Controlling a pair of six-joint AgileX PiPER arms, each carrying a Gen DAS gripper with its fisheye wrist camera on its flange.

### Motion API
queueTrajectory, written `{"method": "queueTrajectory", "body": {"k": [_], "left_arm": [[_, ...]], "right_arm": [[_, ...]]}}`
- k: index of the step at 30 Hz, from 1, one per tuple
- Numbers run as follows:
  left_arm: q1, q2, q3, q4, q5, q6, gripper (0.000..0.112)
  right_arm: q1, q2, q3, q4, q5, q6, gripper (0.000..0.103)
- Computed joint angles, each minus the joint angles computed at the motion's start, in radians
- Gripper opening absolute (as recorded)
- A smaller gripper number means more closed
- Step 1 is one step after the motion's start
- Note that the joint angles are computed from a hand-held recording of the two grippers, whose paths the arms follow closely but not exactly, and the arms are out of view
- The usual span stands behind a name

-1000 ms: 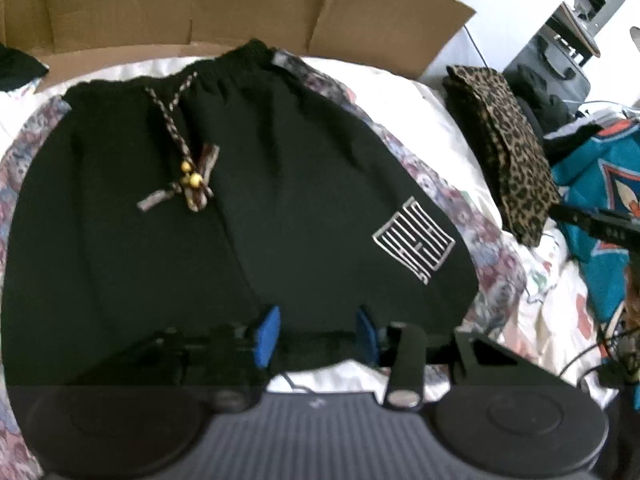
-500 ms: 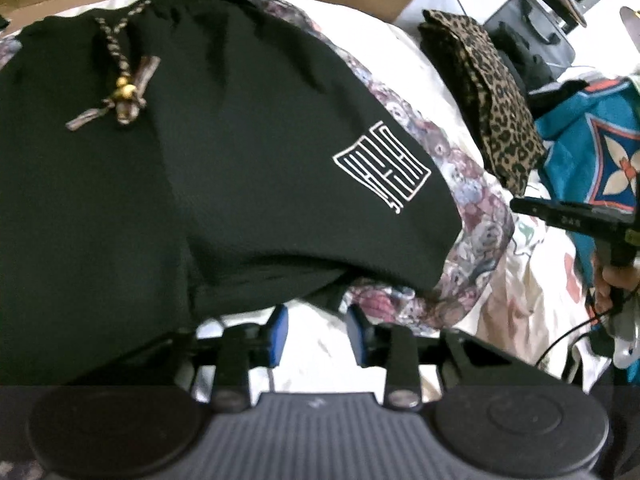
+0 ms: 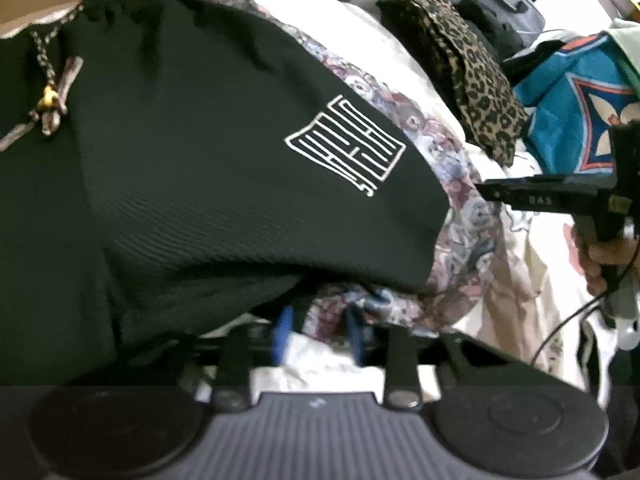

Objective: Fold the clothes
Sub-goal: 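Press and smooth the folded hoodie edge with the left tool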

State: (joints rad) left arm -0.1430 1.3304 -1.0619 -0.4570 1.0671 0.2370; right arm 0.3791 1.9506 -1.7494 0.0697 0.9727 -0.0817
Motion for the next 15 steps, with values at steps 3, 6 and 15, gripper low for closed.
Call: {"method": "queueTrajectory", "body": {"k": [3,6,15], "left_arm": [[0.035,-0.030,0.006,-0.011,0.014,0.006,0.002],[0.082,-0.070,0.000,-0.007,0.056,0.007,0.002],[0.166,-0.122,-0.023,-0.009,0.141,0.011,0.002]], "right_arm": [[-0.003,-0.004,-0.013,0.006,0.019,-0.002,0.041],[-0.009,-0.011,-0.024,0.018,0.037,-0.009,0.041],[-0.052,-0.037,-0.011,0.043,0.006,0.016,0.041]]}}
